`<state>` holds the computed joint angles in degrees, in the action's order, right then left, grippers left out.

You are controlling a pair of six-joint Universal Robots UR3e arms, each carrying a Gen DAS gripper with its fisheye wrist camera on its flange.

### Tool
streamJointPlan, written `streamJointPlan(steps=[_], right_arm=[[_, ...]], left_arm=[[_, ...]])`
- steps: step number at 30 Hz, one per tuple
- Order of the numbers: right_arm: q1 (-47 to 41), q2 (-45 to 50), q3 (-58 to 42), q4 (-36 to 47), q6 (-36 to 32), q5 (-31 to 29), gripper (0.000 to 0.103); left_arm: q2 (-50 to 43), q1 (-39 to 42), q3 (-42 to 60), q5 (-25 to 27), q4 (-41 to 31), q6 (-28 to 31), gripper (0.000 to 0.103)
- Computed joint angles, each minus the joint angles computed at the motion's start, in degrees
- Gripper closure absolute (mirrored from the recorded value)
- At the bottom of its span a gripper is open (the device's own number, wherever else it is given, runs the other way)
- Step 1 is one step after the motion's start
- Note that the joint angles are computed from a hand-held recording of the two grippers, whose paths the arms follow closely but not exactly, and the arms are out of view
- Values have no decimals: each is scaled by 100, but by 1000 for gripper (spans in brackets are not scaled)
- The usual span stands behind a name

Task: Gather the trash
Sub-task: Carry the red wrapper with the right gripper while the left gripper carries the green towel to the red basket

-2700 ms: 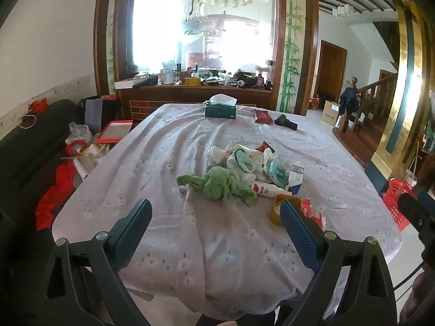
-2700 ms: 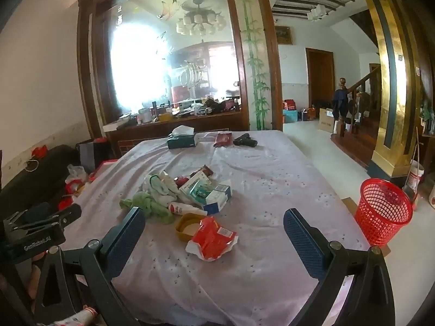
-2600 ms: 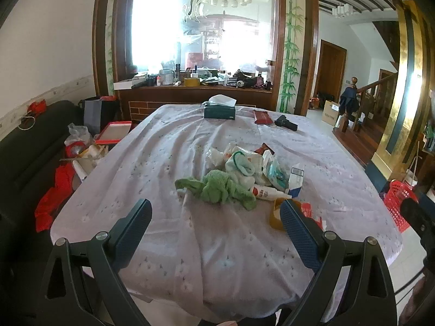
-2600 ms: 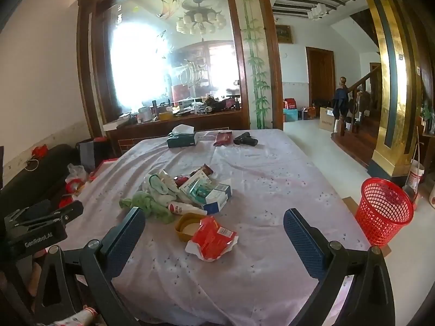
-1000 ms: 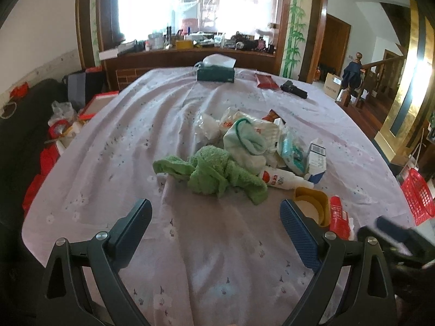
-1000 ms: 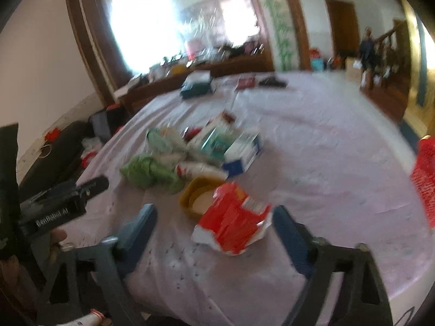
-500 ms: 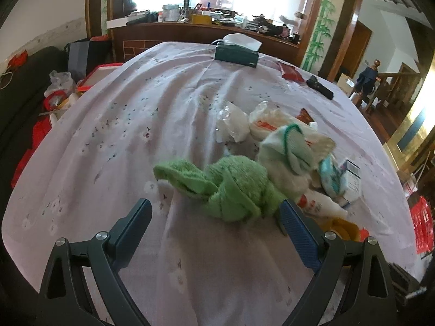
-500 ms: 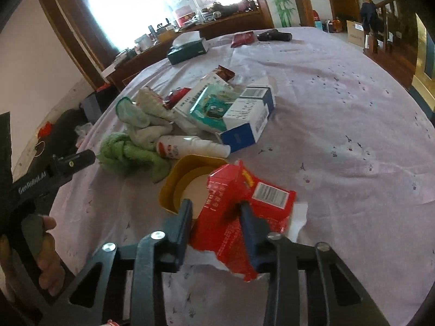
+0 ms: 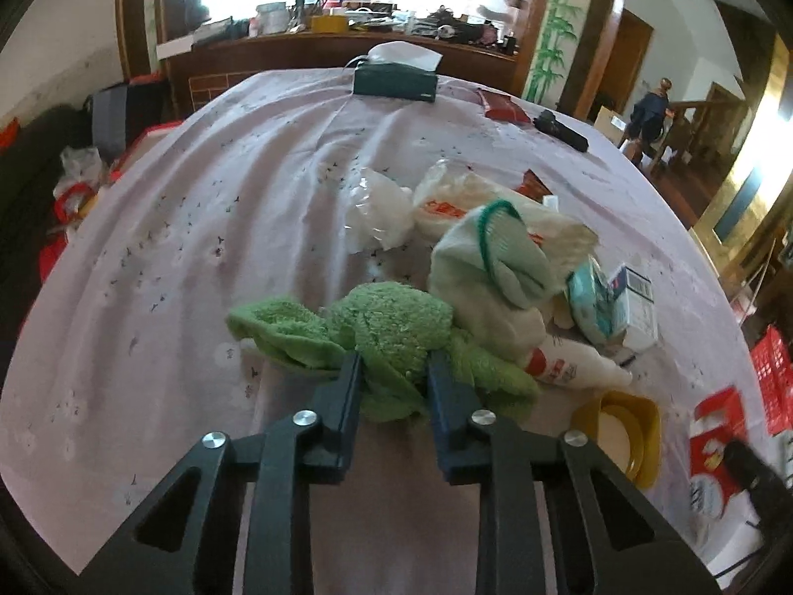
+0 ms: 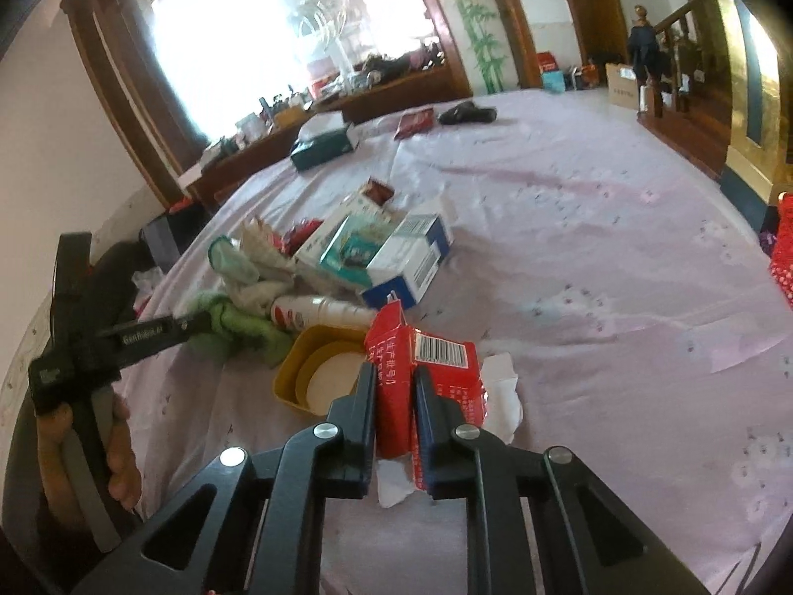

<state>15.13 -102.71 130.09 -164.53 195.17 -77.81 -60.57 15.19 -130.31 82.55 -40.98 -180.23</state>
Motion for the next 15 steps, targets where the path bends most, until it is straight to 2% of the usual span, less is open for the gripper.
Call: streamJointPlan(steps=[3,6,11,13,15], right_arm=[[-162,-236,96,29,-34,143,88],[-333,-608,261,60,-167,200,88],[-664,-1190,506,208,-172,437,88],[-846,-1396,544,318,-210,574,88],[-1058,-1710,657,452,-258,714,88]], left_arm=[[439,107,-127,-129,-222,-50,83],[1274,497,-208,-559,-864,16,83],[2076,461,112,-676,-1641,-57,83],[2018,65,382,-536,-1603,-230,83],[1721,-633,636,-33,-1300,-577,84]])
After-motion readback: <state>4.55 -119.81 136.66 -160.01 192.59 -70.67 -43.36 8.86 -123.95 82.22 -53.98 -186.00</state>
